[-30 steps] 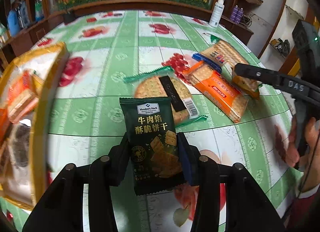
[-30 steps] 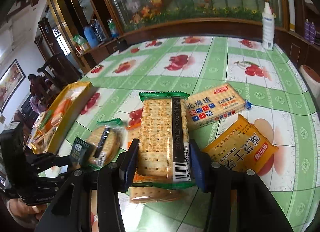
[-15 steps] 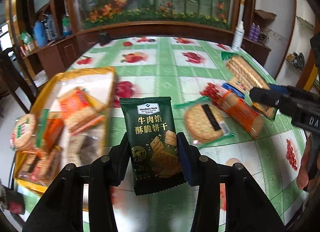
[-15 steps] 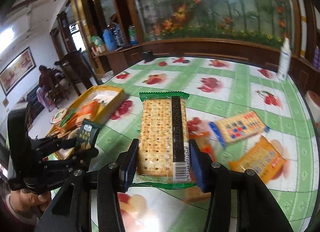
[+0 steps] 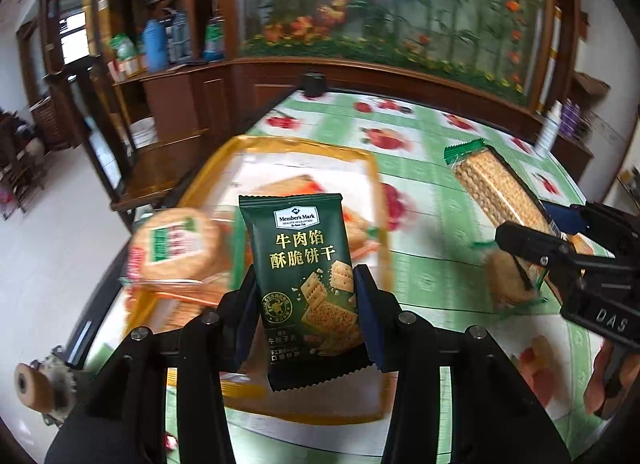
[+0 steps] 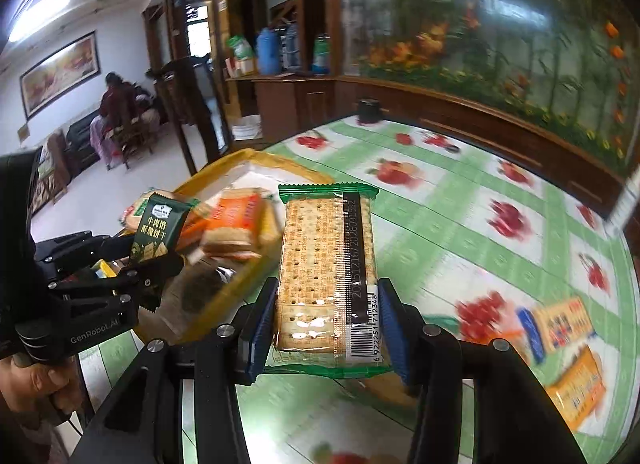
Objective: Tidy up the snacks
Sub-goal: 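Carry both packs over the tray and open both tools to drop them, then move both tools back to the remaining snacks on the table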
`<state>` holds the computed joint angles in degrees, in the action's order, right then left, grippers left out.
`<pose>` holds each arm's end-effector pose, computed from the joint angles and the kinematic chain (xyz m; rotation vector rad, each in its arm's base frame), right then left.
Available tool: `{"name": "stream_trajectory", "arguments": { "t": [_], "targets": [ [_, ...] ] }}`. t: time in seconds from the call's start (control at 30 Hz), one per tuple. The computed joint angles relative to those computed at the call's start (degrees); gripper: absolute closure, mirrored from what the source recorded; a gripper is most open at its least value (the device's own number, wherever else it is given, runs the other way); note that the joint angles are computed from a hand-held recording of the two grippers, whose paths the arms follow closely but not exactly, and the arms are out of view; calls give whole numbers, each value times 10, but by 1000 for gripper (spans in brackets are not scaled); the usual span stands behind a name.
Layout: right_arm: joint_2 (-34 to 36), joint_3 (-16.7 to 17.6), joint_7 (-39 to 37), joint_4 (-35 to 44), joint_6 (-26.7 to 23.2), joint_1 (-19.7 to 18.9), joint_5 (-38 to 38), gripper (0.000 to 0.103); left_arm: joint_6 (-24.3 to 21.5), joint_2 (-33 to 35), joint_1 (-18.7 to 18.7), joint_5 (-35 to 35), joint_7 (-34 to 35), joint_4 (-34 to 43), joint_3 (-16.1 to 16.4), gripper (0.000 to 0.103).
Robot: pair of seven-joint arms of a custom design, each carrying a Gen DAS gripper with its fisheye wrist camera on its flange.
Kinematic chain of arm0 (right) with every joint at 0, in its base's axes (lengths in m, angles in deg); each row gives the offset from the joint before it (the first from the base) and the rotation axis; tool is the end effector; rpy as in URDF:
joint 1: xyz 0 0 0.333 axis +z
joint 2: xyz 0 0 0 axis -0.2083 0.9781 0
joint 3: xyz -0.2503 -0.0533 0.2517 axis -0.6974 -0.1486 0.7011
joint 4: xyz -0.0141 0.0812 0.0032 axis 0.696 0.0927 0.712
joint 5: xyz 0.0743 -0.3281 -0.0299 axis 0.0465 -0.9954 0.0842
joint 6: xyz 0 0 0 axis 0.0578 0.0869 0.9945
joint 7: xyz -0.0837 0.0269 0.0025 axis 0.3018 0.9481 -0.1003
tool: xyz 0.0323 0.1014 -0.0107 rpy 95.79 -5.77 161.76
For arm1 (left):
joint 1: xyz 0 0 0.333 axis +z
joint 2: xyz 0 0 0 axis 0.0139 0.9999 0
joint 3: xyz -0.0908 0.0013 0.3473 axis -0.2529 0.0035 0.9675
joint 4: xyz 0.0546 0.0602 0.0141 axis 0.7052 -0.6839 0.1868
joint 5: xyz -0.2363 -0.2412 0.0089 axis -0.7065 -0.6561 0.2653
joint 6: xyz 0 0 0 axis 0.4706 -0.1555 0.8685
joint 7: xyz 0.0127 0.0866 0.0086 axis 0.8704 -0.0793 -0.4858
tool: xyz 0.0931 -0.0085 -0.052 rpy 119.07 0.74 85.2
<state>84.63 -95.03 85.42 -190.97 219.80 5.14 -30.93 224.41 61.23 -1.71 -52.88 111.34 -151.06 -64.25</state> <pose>0.6544 0.1029 0.3176 -1.7381 1.6571 -0.7818 0.7284 -0.1781 0.3570 -1.4025 2.1294 -0.9549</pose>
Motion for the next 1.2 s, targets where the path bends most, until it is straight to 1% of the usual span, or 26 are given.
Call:
{"name": "stream_trajectory", "arguments": {
  "t": [0.1, 0.2, 0.27, 0.3, 0.37, 0.43, 0.47, 0.5, 0.57, 0.67, 0.8, 0.93, 0.97, 1.0, 1.03, 1.07, 1.1, 1.13, 1.2],
  "targets": [
    [25, -10, -7, 53, -27, 19, -3, 54, -1, 7, -1, -4, -10, 12, 13, 60],
    [51, -19, -4, 105, -54, 31, -6, 54, -4, 16, 1, -5, -17, 24, 19, 60],
    [69, -33, 3, 140, -71, 43, -6, 54, -4, 18, 4, -5, -19, 27, 19, 60],
    [76, -29, 7, 154, -79, 39, -10, 54, -2, 19, 5, -4, -20, 26, 19, 60],
    [95, -37, 17, 190, -97, 43, -15, 54, -4, 23, 5, -4, -22, 31, 20, 60],
    [107, -9, 22, 219, -112, 20, -30, 54, -7, 27, 8, -4, -23, 37, 19, 60],
    [115, 13, 23, 236, -120, 2, -39, 54, -9, 29, 9, -4, -23, 40, 18, 60],
    [119, 28, 25, 247, -126, -10, -45, 54, -12, 31, 9, -4, -23, 43, 18, 60],
    [134, 56, 27, 279, -147, -31, -57, 54, -14, 35, 6, -4, -25, 49, 21, 60],
    [161, 98, 25, 330, -176, -59, -69, 54, -19, 39, 8, -2, -20, 56, 17, 60],
    [201, 127, 20, 402, -219, -74, -74, 54, -22, 41, 4, 0, -15, 61, 19, 60],
    [242, 139, 15, 475, -268, -78, -67, 53, -35, 45, 0, 0, -14, 74, 23, 59],
    [247, 137, 16, 483, -273, -76, -65, 52, -33, 44, -4, -1, -16, 73, 28, 56],
    [248, 131, 18, 485, -274, -73, -63, 47, -28, 41, -17, 0, -28, 70, 48, 43],
    [247, 123, 22, 481, -272, -69, -62, 39, -21, 39, -28, 2, -39, 67, 66, 24],
    [240, 106, 33, 468, -265, -60, -62, 30, -7, 35, -44, 4, -54, 60, 91, 19],
    [232, 99, 37, 450, -250, -57, -62, 29, 13, 31, -56, 8, -65, 49, 109, 18],
    [218, 97, 39, 421, -225, -57, -63, 29, 23, 28, -59, 12, -70, 43, 114, 18],
    [201, 96, 44, 387, -201, -60, -64, 29, 26, 25, -57, 17, -77, 39, 112, 18]
  ]
}}
